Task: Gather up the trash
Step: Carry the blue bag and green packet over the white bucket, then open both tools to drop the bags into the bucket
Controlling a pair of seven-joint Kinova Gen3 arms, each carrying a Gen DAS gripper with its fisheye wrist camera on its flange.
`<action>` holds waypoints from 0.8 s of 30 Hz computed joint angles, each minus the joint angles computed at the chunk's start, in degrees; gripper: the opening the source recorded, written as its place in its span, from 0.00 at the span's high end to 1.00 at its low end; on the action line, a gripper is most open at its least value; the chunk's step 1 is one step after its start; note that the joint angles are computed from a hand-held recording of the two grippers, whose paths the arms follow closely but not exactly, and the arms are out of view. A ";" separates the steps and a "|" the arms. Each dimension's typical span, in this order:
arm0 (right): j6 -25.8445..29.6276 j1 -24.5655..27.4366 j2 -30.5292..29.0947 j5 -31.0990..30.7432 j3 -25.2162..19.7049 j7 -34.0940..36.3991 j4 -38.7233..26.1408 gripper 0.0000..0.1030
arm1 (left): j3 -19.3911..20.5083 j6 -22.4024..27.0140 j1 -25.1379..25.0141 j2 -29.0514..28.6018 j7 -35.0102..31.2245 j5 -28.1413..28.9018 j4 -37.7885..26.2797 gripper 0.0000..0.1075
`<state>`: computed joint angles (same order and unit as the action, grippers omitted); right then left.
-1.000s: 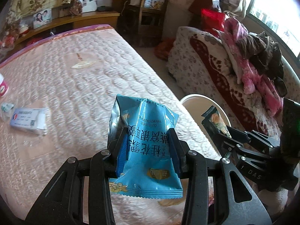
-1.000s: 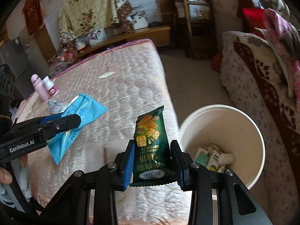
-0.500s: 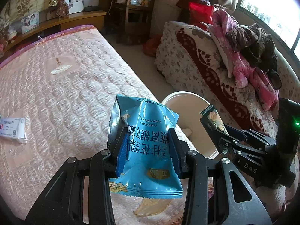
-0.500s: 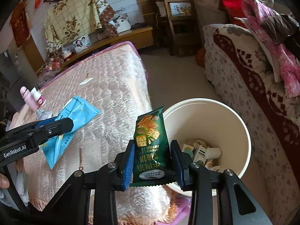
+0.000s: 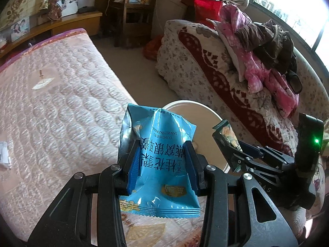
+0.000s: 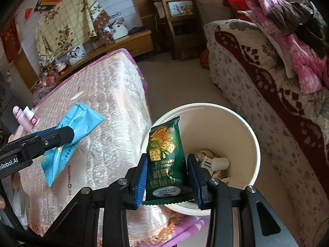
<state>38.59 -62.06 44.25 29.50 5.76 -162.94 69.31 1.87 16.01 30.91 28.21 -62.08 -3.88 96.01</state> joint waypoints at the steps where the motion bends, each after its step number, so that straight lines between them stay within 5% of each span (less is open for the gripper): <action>1: -0.35 0.12 -0.14 0.01 0.09 -0.25 0.47 0.65 | 0.67 0.41 -0.38 0.59 -0.34 0.18 -0.81 0.64; 24: -3.06 2.27 -1.08 -0.02 0.82 -4.54 6.01 0.65 | 3.52 2.47 -1.27 7.10 -4.82 3.64 -8.36 0.64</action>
<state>35.52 -59.79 43.17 29.48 6.58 -167.48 75.32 5.39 18.47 29.64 35.30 -66.90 -0.24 87.65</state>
